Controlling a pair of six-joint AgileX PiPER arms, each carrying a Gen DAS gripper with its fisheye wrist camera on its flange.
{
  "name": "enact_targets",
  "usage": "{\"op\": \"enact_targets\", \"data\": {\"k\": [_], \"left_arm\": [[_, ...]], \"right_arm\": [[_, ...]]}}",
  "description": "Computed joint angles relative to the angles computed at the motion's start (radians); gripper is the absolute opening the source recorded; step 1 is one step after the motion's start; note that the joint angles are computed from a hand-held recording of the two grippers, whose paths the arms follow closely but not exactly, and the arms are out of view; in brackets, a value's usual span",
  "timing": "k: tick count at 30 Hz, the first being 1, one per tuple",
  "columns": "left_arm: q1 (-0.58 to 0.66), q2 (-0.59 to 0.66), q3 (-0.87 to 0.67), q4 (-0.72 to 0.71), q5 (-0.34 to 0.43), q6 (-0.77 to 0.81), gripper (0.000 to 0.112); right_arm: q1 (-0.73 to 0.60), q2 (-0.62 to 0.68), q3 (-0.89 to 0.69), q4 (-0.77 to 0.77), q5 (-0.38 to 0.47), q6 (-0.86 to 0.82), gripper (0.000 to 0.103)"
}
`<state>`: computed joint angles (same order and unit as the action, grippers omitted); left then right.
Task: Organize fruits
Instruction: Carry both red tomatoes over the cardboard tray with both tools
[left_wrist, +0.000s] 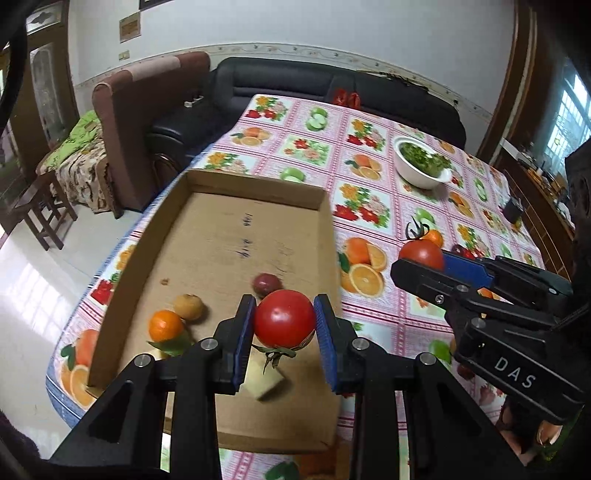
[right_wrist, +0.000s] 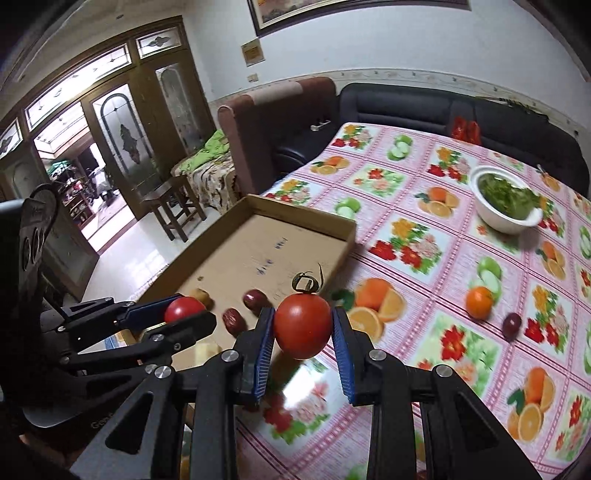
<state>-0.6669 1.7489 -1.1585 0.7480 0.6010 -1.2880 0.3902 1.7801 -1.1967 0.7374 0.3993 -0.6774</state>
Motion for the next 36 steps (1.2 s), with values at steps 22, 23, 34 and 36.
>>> {"op": "enact_targets", "data": {"k": [22, 23, 34, 36], "left_arm": [[0.225, 0.050, -0.042, -0.125, -0.066, 0.148, 0.030], [0.233, 0.070, -0.065, -0.148, -0.063, 0.169, 0.030], [0.287, 0.225, -0.232, -0.297, 0.015, 0.321, 0.030], [0.304, 0.243, -0.244, -0.338, 0.019, 0.350, 0.030]], "right_arm": [[0.050, 0.234, -0.313, -0.093, 0.077, 0.163, 0.031], [0.050, 0.247, -0.330, -0.098, 0.082, 0.172, 0.031], [0.067, 0.438, -0.559, -0.222, 0.165, 0.305, 0.031], [0.069, 0.470, -0.596, -0.233, 0.184, 0.313, 0.031]]}}
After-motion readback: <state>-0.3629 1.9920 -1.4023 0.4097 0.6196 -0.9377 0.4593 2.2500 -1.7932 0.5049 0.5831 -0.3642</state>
